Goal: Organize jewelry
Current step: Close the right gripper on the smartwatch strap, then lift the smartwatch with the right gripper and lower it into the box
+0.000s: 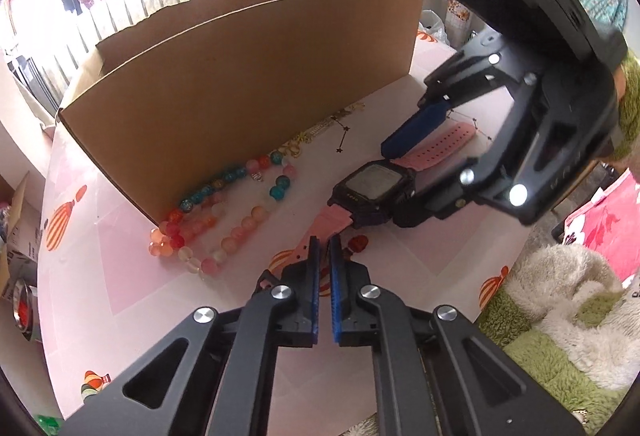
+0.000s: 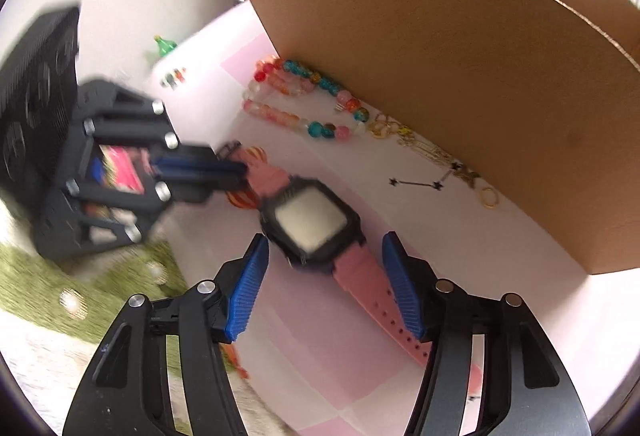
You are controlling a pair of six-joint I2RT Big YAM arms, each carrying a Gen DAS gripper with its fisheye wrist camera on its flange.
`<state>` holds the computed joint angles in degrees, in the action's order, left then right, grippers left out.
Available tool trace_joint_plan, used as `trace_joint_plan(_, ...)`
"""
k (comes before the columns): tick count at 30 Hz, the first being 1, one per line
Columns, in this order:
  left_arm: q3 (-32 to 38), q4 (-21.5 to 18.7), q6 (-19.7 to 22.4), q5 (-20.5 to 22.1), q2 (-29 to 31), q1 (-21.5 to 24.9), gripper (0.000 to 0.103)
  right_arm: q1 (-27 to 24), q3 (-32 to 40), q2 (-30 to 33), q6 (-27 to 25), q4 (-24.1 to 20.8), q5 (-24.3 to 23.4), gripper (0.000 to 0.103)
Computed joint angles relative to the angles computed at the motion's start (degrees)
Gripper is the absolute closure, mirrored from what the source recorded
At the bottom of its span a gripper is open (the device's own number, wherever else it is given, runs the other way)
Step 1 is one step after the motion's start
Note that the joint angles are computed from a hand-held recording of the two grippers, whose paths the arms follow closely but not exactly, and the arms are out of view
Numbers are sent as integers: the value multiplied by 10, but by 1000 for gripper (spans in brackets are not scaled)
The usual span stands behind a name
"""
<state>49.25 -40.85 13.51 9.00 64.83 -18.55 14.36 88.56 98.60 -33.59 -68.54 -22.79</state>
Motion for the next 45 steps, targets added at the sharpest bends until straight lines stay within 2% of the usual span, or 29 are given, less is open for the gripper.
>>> trace_joint_plan(3, 21, -18, -21, 50, 18, 33, 100, 9, -48, -35, -4, 63, 60, 47)
trace_joint_plan(5, 31, -25, -36, 82, 28, 52, 100, 9, -71, -52, -1, 96, 82, 48)
trace_joint_plan(7, 37, -29, -44, 97, 36, 63, 100, 6, -82, -61, 15, 118, 91, 56)
trace_joint_plan(9, 40, -31, -46, 92, 41, 66, 100, 1, -86, -65, 37, 131, 99, 72)
trace_joint_plan(12, 42, -45, -52, 57, 42, 59, 100, -12, -86, -65, 66, 134, 93, 78)
trace_joint_plan(15, 45, -47, -54, 68, 49, 65, 100, -20, -86, -67, 82, 135, 87, 84)
trace_joint_plan(17, 43, -41, -45, 62, 48, 64, 100, -23, -84, -67, 89, 136, 88, 89)
trace_joint_plan(21, 29, -16, -13, 35, 31, 54, 98, -40, -62, -53, 109, 112, 58, 95)
trace_joint_plan(24, 19, 3, 2, 19, 27, 38, 85, -59, -36, -35, 120, 78, 21, 96)
trace_joint_plan(26, 13, 21, 17, -10, 24, 25, 76, -74, -14, -20, 119, 52, -2, 97)
trace_joint_plan(30, 11, 47, 43, -45, 25, 8, 70, -97, 30, 10, 113, 1, -36, 99)
trace_joint_plan(34, 17, 65, 58, -97, 42, -7, 70, -112, 56, 29, 103, -30, -57, 100)
trace_joint_plan(36, 19, 68, 55, -109, 45, -7, 76, -102, 24, 8, 116, -9, -53, 100)
trace_joint_plan(37, 20, 66, 53, -104, 47, -4, 86, -101, 22, 7, 117, -6, -50, 100)
trace_joint_plan(38, 22, 63, 50, -98, 48, 0, 92, -101, 19, 4, 118, -2, -46, 100)
trace_joint_plan(40, 23, 63, 41, -86, 48, 3, 97, -95, 8, -5, 126, 14, -34, 100)
trace_joint_plan(45, 19, 70, 20, -77, 31, 3, 98, -89, -29, -44, 135, 58, -10, 102)
